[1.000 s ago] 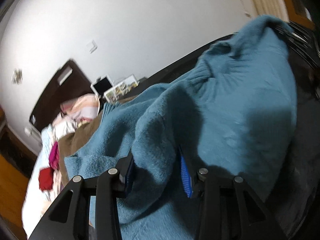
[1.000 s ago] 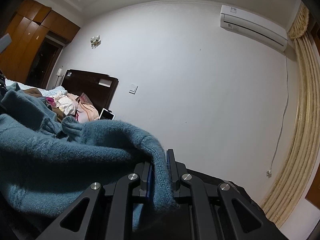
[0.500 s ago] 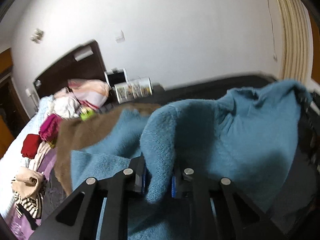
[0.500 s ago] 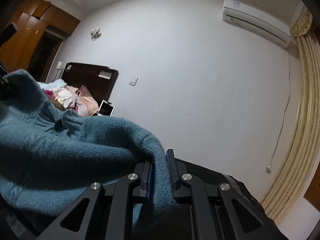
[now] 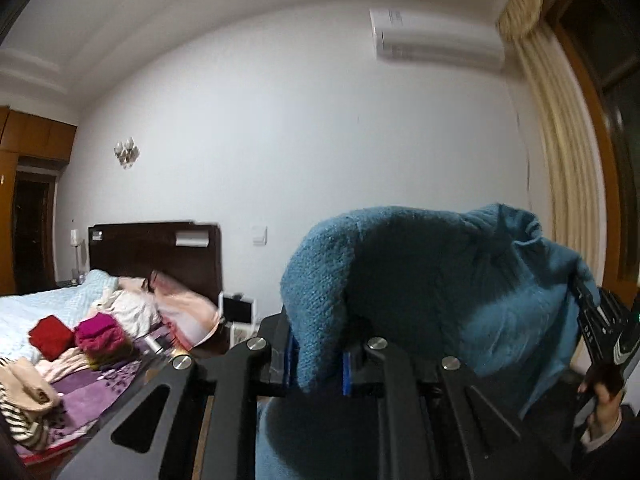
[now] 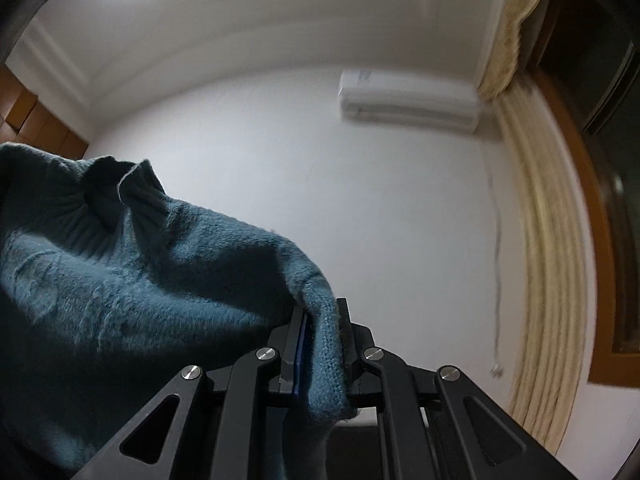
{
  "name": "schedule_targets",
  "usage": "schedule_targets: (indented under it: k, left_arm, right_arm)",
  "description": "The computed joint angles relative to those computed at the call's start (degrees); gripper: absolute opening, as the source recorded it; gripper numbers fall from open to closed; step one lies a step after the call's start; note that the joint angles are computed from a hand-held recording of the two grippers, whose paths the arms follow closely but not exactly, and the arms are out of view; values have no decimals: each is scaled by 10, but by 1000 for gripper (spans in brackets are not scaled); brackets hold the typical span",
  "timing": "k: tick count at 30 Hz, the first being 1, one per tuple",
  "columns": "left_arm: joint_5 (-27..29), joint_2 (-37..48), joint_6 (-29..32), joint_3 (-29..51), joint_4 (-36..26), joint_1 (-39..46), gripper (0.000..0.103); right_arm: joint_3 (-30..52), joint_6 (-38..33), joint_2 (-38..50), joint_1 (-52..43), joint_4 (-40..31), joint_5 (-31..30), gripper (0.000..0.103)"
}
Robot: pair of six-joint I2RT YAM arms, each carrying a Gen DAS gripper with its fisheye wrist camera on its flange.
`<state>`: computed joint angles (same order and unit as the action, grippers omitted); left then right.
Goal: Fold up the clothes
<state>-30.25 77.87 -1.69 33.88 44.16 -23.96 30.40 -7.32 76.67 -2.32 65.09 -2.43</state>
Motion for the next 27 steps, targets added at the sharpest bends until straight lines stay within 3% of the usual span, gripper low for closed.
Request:
schedule_targets:
  k: [8, 12, 17, 20, 25, 27]
  left_arm:
    - [-47, -142, -1, -30, -31, -89, 19]
    - [-112, -214, 65, -41, -32, -177, 19]
    - [-152, -262, 121, -58, -13, -247, 19]
    - [-193, -286, 158, -80, 29, -300, 19]
    - [-245, -258, 269, -105, 186, -347, 19]
    - [-250, -257, 285, -102, 202, -358, 19]
  right_arm:
    - [37, 8, -127, -12, -72, 29, 11]
    - [58, 16, -195, -25, -119, 43, 11]
    - [62, 15, -276, -44, -128, 73, 11]
    - [42, -35, -317, -26, -93, 111, 11]
    - [-7, -54, -406, -27, -85, 118, 11]
    - [-31, -84, -435, -12, -70, 136, 11]
